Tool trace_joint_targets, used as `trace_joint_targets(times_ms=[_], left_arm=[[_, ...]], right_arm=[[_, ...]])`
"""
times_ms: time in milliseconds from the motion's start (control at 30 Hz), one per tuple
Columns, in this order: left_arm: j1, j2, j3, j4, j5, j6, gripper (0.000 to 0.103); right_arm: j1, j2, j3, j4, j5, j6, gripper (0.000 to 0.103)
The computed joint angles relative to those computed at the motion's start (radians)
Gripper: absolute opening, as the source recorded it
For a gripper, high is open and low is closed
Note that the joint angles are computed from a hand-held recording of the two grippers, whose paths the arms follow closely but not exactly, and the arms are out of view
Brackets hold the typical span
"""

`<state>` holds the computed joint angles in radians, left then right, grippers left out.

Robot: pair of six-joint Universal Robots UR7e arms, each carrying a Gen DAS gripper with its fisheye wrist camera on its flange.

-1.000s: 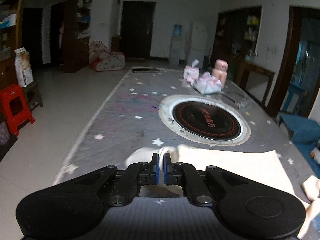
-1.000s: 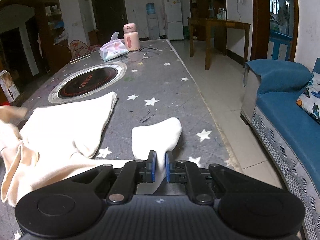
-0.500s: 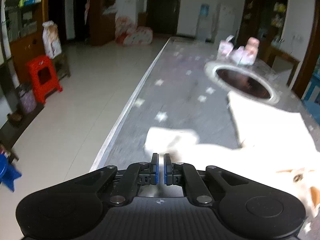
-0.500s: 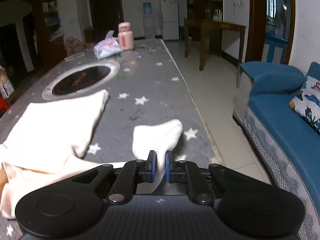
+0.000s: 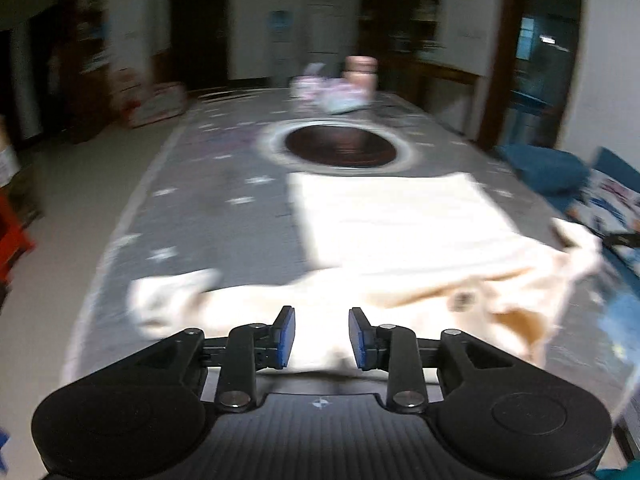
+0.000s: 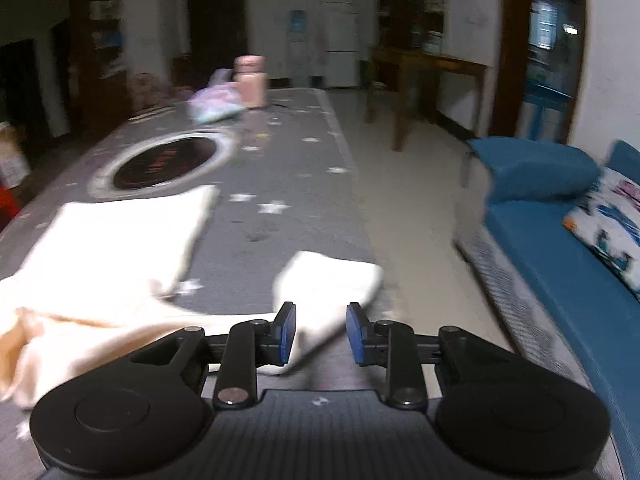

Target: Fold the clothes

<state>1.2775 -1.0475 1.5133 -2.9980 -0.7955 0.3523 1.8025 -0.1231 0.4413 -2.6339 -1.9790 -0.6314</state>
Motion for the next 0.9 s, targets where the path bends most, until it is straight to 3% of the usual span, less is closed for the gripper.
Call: trace_joint_targets(times_ms=[167,400,433,533,567,867,900], left_arm=[[-0.009,0.052,-0.044,0.057,-0.082,0.046,0.049],[-0.006,0.131,-0.112,0.098,-0.080,0.104,0.047],[-0.005,0.137,-0.117,0.111,-0.075,0.100,0.043],[0.002,0.139,-0.119,0.148,-0.071,0.077,0.013],[0.002,0.133,-0.112,0.147,-0.074,0.072,0.008],[-0.016,0.061,-0.011,0.059,-0.130,0.119,0.003],[-0.016,0.055,-0.002,0.050,-0.136,0.128,0.003]], right_arm=[[0.014,-0.071,0.126,0.027,0.130,-0.076,0.029],[0.043,-0.061,0.121,0.200,0.270,-0.174,0.030],[0.048,-0.053,0.112,0.228,0.278,-0.195,0.030],[0.060,-0.029,0.089,0.293,0.288,-0.251,0.030],[0.064,-0.018,0.080,0.314,0.288,-0.273,0.030],[0.085,0.000,0.129,0.283,0.238,-0.378,0.028],[0.086,0.000,0.136,0.270,0.228,-0.386,0.023]])
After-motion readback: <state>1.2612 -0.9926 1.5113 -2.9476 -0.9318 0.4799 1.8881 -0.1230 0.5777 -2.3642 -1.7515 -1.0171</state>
